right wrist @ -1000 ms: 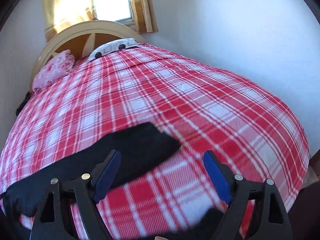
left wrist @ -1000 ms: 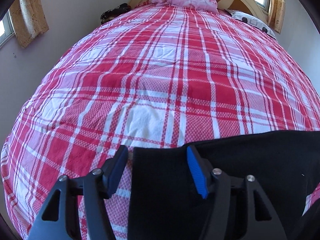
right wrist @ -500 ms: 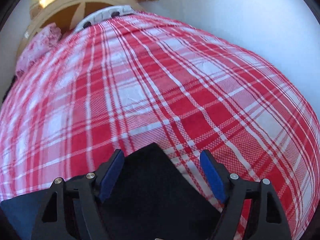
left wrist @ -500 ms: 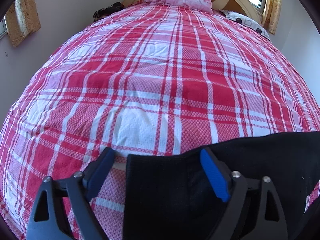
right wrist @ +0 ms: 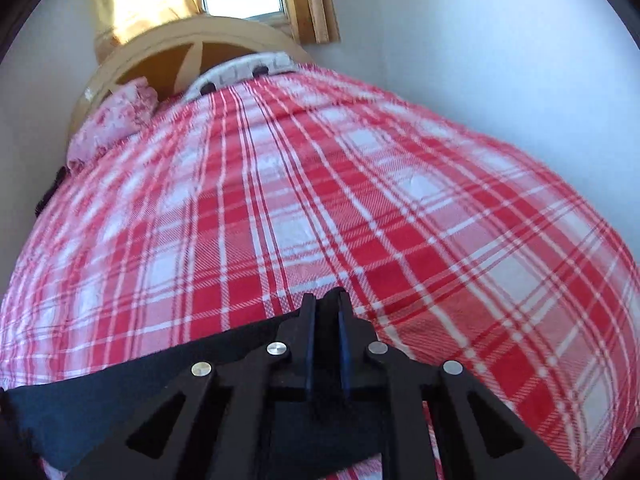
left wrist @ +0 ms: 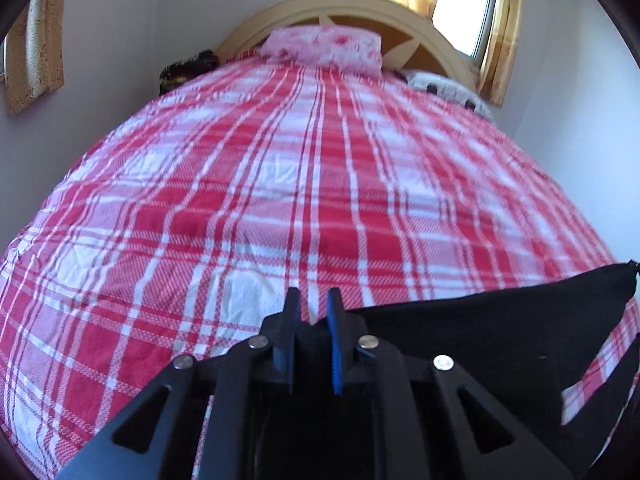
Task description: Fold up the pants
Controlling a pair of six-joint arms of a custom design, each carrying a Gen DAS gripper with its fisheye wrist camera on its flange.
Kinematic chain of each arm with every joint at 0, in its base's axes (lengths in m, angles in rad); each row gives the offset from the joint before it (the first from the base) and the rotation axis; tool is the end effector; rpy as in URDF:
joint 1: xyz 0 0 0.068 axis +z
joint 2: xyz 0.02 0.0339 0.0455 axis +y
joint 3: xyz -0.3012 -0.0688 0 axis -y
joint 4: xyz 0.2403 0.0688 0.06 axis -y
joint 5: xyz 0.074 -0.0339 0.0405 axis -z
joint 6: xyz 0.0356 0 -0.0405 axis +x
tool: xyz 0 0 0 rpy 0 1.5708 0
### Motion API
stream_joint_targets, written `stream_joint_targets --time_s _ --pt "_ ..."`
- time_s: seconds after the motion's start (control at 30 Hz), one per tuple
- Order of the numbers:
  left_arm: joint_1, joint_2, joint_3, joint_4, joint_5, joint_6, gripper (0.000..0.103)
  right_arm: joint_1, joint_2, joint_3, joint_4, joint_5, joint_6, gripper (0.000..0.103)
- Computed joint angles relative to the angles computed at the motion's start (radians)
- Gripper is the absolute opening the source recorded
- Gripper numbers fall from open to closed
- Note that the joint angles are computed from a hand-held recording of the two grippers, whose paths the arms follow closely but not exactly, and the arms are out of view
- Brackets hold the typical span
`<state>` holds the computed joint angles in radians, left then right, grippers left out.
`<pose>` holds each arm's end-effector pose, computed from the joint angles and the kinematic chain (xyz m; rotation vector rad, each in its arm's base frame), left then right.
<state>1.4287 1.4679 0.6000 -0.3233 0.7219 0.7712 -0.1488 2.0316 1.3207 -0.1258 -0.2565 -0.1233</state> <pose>0.0555 0.2219 0.1750 -0.5939 2.2656 -0.0001 0.4442 -0.0575 0.1914 -0.0875 2.3777 0.1797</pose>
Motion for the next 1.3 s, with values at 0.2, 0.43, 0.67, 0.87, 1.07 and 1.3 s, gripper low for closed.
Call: stream_joint_targets --time_s 0.2,0.43,0.67,0.87,1.07,1.3 --pt "0.196 -0.012 0.106 -0.318 0.206 0.232 0.014 -0.116 -0.208 -0.198 0.082 -0.186 -0.031 0.009" --pt "0.527 0.227 0.257 -0.944 0.277 0.9 0.014 -0.385 -0.306 -0.387 0.099 -0.481 -0.089 0.009" --pt "0.794 0.425 0.267 -1.126 0.058 1.294 0.014 -0.602 -0.24 -0.459 0.049 -0.577 -0.23 0.01" --pt "0.896 0.51 0.261 -1.066 -0.027 1.348 0.014 -0.667 -0.173 -0.489 0.058 -0.573 -0.27 0.01" --pt "0.961 0.513 0.237 -1.032 -0.054 1.453 0.016 -0.675 -0.218 -0.564 0.137 -0.442 -0.276 0.014" --pt "0.982 0.537 0.236 -1.012 -0.063 1.47 0.016 -0.766 -0.469 -0.767 0.239 -0.386 -0.323 0.031"
